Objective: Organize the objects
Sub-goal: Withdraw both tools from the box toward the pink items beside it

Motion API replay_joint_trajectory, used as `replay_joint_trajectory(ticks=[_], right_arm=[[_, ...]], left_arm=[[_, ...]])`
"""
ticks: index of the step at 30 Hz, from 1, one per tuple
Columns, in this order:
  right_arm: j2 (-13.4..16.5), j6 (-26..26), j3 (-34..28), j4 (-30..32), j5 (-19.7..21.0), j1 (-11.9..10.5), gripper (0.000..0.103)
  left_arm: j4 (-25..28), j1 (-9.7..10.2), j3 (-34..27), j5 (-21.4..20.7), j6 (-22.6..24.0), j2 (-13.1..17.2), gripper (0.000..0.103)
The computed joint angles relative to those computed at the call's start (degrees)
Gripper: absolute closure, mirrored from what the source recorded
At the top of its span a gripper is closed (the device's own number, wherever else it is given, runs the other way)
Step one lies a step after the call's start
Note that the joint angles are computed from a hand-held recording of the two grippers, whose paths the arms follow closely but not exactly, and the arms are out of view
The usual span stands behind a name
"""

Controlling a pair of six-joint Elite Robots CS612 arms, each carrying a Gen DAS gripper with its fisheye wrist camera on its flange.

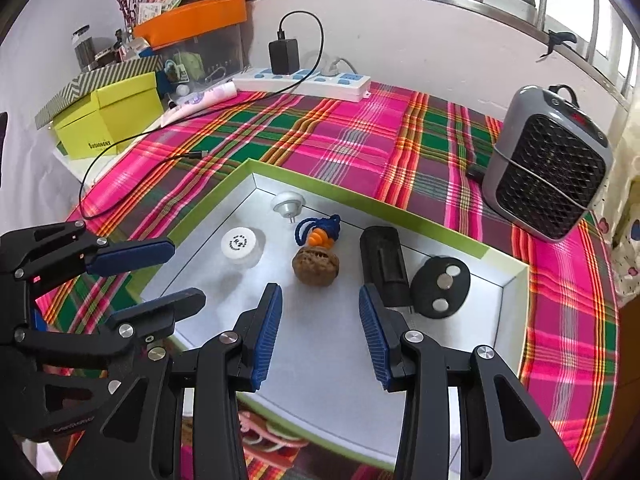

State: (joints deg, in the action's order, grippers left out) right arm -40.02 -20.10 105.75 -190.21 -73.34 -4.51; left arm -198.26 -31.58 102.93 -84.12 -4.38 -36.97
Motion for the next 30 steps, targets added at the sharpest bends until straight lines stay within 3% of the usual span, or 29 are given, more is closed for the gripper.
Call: replay_joint_trajectory(ticks=[7, 11, 21, 30], right_arm=[[-0.7, 2.6, 2.5, -3.8, 1.4, -0.7, 0.062], [-1.1, 3.0, 4.1, -5.9, 1.9, -0.9, 0.062], [-1.7, 4.3, 6.9, -10.3, 2.4, -1.5, 0.062], [-1.7, 4.8, 9.6, -13.7, 3.3, -2.7, 0.062]], left_arm=[[-3.6, -0.66, 2.2, 1.8, -0.8, -0.6, 0.067], [-6.0, -1.52, 3.4, 5.0, -0.8, -0.7, 0.067], [-8.8, -1.49, 5.5, 3.6, -2.8, -1.1, 0.067], [-12.1, -0.36, 7.3, -0.7, -7.1, -0.6, 0.067]])
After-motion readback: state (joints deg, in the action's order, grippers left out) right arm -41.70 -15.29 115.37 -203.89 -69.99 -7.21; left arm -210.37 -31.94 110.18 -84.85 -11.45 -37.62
